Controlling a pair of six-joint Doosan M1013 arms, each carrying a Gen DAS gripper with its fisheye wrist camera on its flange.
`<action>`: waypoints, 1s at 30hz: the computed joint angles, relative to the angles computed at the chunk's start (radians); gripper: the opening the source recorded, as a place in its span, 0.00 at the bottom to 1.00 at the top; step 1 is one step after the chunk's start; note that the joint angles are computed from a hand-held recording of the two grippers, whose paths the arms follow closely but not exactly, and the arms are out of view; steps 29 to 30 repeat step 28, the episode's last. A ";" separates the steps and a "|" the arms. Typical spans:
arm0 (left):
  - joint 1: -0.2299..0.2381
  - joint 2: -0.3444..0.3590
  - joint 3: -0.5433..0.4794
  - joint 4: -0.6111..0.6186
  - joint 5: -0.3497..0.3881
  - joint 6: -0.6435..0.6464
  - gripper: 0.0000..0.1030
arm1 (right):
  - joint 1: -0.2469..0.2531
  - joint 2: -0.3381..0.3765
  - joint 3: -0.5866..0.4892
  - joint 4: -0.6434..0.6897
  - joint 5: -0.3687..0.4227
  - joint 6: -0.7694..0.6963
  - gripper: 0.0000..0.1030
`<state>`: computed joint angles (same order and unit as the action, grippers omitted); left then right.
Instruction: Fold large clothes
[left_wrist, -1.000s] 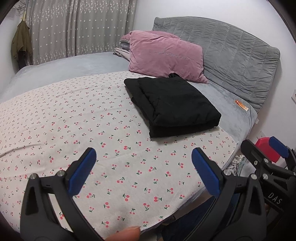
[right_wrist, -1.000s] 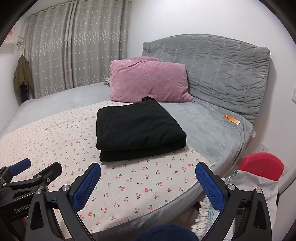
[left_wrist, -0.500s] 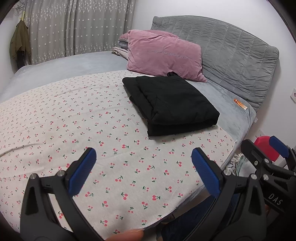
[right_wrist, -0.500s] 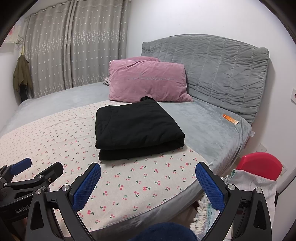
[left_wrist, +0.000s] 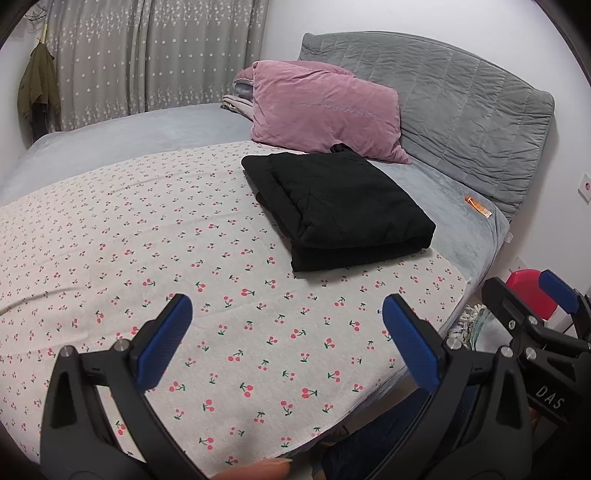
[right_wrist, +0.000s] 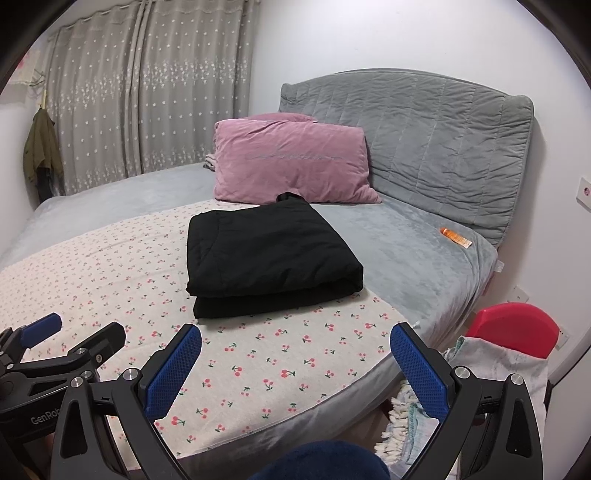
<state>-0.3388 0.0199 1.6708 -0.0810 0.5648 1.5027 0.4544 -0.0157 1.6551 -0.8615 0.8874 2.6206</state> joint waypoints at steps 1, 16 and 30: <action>0.000 0.000 -0.001 0.000 0.001 0.001 0.99 | 0.001 0.000 0.000 -0.002 0.002 0.002 1.00; 0.007 0.000 -0.001 -0.024 0.012 0.029 0.99 | 0.009 -0.003 -0.001 -0.004 0.018 0.001 1.00; 0.003 0.000 -0.003 -0.010 0.015 0.017 0.99 | 0.009 -0.001 -0.003 -0.005 0.020 0.002 1.00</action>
